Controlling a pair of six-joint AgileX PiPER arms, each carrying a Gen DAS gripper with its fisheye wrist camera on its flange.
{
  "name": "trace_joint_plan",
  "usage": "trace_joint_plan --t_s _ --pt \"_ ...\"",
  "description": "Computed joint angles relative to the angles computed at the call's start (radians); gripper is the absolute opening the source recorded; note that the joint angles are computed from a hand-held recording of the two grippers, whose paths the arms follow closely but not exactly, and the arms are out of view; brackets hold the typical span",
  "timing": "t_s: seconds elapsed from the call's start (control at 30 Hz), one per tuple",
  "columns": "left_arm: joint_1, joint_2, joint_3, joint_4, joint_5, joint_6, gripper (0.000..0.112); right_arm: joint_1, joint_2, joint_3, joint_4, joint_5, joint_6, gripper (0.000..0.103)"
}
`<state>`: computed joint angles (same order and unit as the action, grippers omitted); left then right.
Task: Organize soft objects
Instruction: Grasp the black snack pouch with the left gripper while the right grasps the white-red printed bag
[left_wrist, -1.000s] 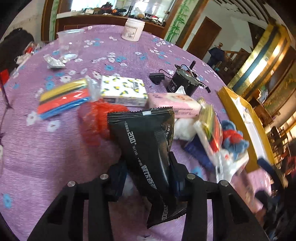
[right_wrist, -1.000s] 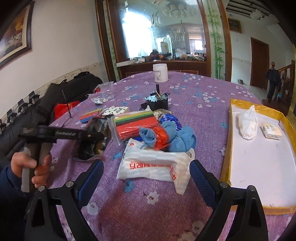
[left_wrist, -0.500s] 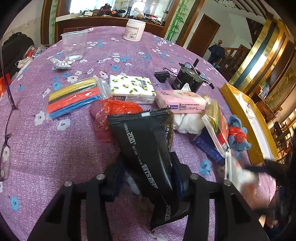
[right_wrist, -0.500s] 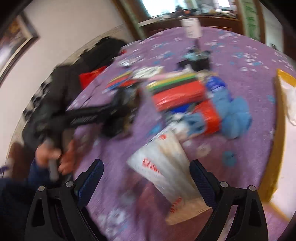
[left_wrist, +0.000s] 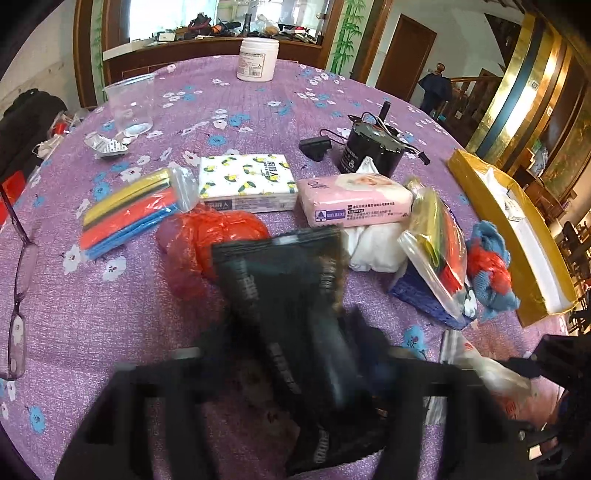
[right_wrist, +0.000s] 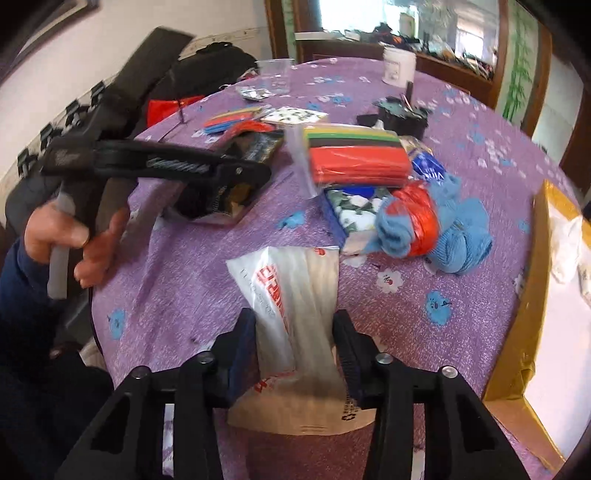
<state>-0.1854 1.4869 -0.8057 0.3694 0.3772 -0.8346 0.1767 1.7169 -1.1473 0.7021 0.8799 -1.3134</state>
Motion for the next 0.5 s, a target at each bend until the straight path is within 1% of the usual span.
trace_joint_plan --t_s 0.07,0.1,0.13,0.2,0.3,0.4,0.5 --pt "0.011 -0.021 0.026 -0.047 -0.032 0.039 0.043 -0.027 -0.023 0.018 0.052 0.019 -0.035 0.044" --pt "0.013 -0.041 0.045 -0.067 -0.05 0.053 0.043 -0.045 -0.033 0.022 0.081 0.03 -0.049 0.044" --pt "0.01 -0.058 0.061 -0.052 -0.061 0.035 0.043 -0.049 -0.04 0.024 0.102 0.034 -0.05 0.043" --pt "-0.012 -0.104 0.091 0.047 -0.072 -0.072 0.043 -0.085 -0.042 0.013 0.17 0.074 -0.059 0.043" --pt "-0.048 -0.181 0.12 0.167 -0.078 -0.197 0.043 -0.111 -0.037 0.0 0.249 0.102 -0.064 0.043" --pt "-0.101 -0.217 0.106 0.313 -0.048 -0.336 0.043 -0.133 -0.023 -0.012 0.299 0.113 -0.048 0.043" --pt "-0.127 -0.212 0.089 0.317 -0.042 -0.339 0.043 -0.148 -0.006 -0.03 0.319 0.121 -0.022 0.043"
